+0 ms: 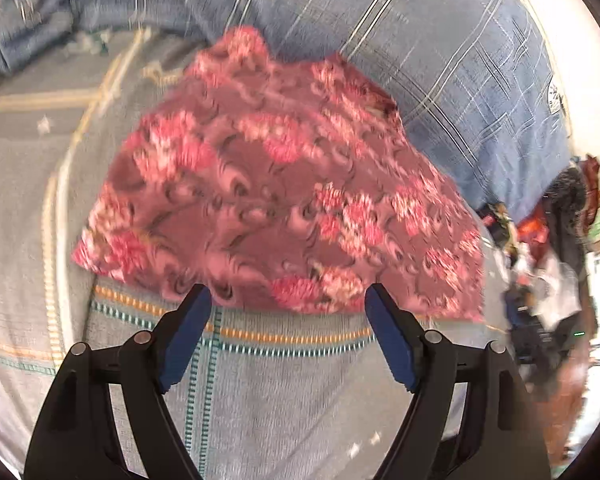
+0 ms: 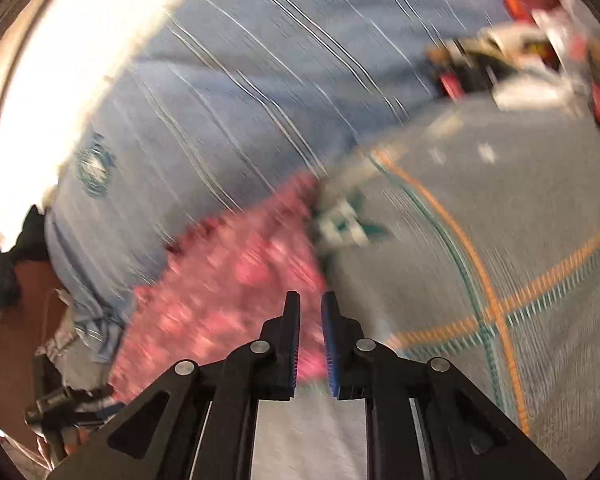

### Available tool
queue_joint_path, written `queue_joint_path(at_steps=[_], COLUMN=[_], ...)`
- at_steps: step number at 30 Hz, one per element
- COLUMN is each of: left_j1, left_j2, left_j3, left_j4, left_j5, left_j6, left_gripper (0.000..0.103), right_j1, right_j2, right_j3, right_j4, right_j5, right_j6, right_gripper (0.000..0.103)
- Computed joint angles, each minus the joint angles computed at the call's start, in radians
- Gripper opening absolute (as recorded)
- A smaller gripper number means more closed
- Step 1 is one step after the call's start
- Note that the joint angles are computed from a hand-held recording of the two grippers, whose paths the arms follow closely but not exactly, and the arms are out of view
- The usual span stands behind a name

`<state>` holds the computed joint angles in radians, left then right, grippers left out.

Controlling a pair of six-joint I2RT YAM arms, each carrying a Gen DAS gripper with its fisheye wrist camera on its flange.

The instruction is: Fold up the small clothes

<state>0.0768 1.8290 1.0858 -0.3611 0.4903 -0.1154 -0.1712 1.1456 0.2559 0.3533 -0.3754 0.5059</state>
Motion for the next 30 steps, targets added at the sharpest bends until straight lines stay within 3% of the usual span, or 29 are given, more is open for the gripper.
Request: queue_joint_path(at_steps=[3,5,8,9,10,13,18,27,30], left_j1=[-0.046,-0.07,-0.111,-0.133,-0.15,-0.18,-0.185,-0.187,-0.162], left_j2=[0.009,0.07,0.064,0.069,0.07,0.067,0.058,0.055,0.037], left_j3=[-0.001,0.037,-0.01,-0.011,-0.019,-0.052,-0.078,-0.084,-0.078], left_j4=[0.045,0.032,0.121,0.123,0.136,0.188,0.225,0.23,0.206], left_j5=[-0.115,-0.181,-0.284,-0.325,-0.357,-0.41,-0.413,-0.413,-0.364], left_j6=[-0.037,-0.039,-0.016,0.005,0.018,0.035,0.028,0.042,0.049], left_gripper=[0.079,0.079,0.083,0.084,0.085,0.09,0.093,0.094,0.094], right_j1=[0.108,0.176,0.246,0.256,0.285,0.266,0.239,0.221,0.22], right_j2=[0.069,0.163,0.394,0.438,0.446,0.451,0.481,0.513,0.499], right_j3=[0.108,0.153,0.229,0.202,0.126,0.082,0.031,0.029,0.035], right_j4=[-0.027,-0.009,0.027,0.108,0.278,0.353,0.468,0.513,0.485], right_j5=[0.072,0.137,0.203,0.215,0.276,0.233,0.173,0.143,0.142], right_j6=[0.007,0.002,0.021,0.031,0.038,0.061,0.09,0.106,0.107], right_gripper=[0.031,0.031,0.032,0.033,0.032,0.033,0.033,0.033,0.033])
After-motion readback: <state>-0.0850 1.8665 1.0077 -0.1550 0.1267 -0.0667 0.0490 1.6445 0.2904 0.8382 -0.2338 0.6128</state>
